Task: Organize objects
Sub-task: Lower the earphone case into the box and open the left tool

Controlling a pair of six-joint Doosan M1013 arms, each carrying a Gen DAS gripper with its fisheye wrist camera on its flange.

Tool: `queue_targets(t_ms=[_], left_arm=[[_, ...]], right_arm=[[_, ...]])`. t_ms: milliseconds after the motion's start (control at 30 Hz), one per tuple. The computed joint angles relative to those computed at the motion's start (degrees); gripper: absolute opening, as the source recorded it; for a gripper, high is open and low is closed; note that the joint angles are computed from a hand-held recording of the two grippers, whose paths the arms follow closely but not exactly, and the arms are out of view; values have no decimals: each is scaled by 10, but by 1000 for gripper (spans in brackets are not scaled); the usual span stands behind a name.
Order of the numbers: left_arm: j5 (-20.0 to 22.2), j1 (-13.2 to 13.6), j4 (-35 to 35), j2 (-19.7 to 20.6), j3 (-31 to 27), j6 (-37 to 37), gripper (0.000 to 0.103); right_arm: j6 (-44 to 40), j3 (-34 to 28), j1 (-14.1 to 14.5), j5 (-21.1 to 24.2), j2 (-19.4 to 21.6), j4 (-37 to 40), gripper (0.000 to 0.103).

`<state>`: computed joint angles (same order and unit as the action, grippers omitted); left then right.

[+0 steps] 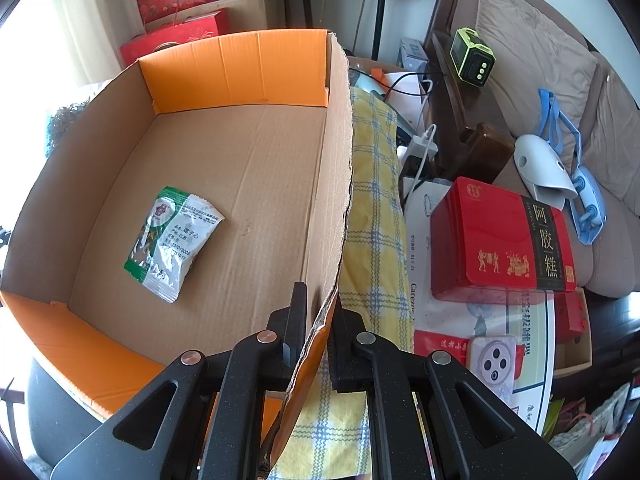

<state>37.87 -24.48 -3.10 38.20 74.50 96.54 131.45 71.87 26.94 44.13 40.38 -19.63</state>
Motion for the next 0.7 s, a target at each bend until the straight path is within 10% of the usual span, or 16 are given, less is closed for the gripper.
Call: queue_targets(t_ms=[367, 700], left_arm=[[-6, 2, -121, -13, -41, 74, 61], [71, -29, -137, 35, -128, 86, 61]], right_arm=[[6, -4, 2, 6, 0, -2, 7], [14, -5, 3, 8, 0, -7, 7]])
